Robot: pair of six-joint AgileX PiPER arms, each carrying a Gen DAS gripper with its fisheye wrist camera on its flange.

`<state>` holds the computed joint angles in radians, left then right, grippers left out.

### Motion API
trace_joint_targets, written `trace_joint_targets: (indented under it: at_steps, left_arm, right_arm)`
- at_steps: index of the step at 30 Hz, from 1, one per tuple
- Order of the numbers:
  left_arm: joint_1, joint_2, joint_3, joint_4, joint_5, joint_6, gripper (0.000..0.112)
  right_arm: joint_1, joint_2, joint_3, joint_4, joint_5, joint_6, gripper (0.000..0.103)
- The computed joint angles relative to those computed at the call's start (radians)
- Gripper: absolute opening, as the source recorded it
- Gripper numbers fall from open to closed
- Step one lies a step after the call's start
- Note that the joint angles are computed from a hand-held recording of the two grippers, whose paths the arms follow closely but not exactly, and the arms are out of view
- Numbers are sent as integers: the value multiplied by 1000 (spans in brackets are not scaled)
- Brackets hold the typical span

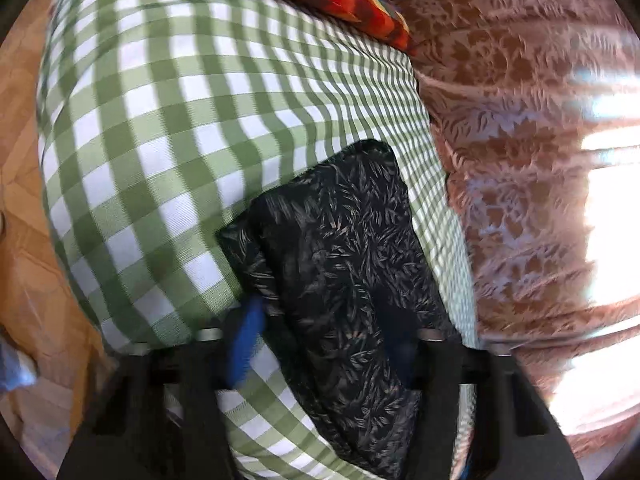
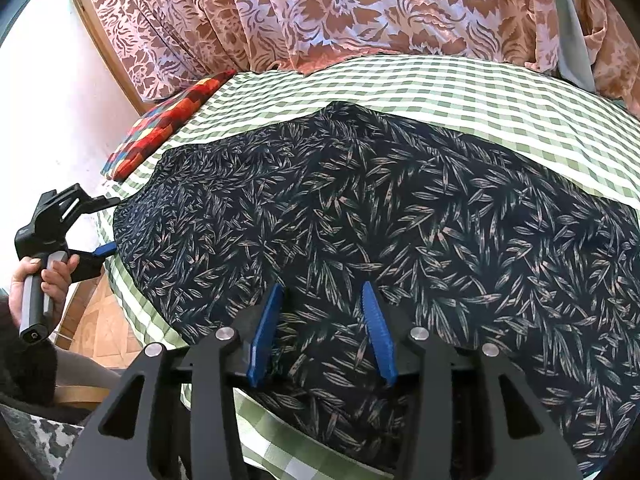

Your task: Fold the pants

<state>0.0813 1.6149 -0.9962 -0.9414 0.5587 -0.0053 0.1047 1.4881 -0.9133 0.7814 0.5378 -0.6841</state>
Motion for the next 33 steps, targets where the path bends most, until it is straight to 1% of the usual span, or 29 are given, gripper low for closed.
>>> trace_joint_targets:
  at_steps: [1,2,3,6,10,12,14,15,16,17,19,20,22,23,25,26,27,30,33]
  left_arm:
    - [-17,12,-22,55,-8,-40,30]
    - [-25,12,-24,69,-14,-47,22]
    - [-43,9,-31,107,-30,-69,19]
    - [-104,-15,-57,254,-73,-155,16]
    - [-209,-60,-103,394,-119,-159,16]
    - [-267,-66,-134,415,-127,-110,16]
    - [-325,-60,-168,457,-131,-90,16]
    - [-355,-52,-187,458,-130,-56,16]
    - [-379,-43,-201,450,-128,-24,16]
    - [-411,-30,-220,460,-125,5,15]
    - [-460,-9,-247,523,-122,-10,15]
    - [-482,6,-264,526,-113,14,15]
    - [-511,20,-274,546,-113,30,14]
    - [-528,29,-281,554,-111,45,14]
    - [-541,40,-280,541,-108,72,14]
    - [-543,50,-284,530,-100,89,14]
    - [-552,60,-287,549,-97,82,14]
    - [-577,63,-276,601,-103,61,14]
    - [-593,68,-278,664,-103,34,14]
  right_arm:
    - [-1,1,0,6,1,-5,44]
    - [-1,0,2,10,0,-8,44]
    - [-1,0,3,13,-1,-11,45]
    - [1,-1,5,16,-4,-10,45]
    - [-4,2,4,22,-3,-21,46]
    - [-7,2,2,24,2,-24,47]
    - [-15,-6,-3,24,13,-21,54]
    - [-19,-17,0,29,14,-19,64]
    - [-31,-37,8,52,12,-31,69]
    - [-42,-50,8,71,20,-44,69]
    - [-70,-54,-10,116,68,-72,70]
    - [-92,-50,-28,159,112,-98,71]
    - [-126,-25,-73,231,205,-148,77]
    - [-136,4,-111,260,263,-161,79]
    - [-139,57,-164,304,345,-164,84]
    - [-134,99,-203,332,396,-157,85]
    - [-130,144,-241,359,445,-150,88]
    - [-94,299,-398,419,563,-64,90]
    - [-62,404,-529,445,602,25,91]
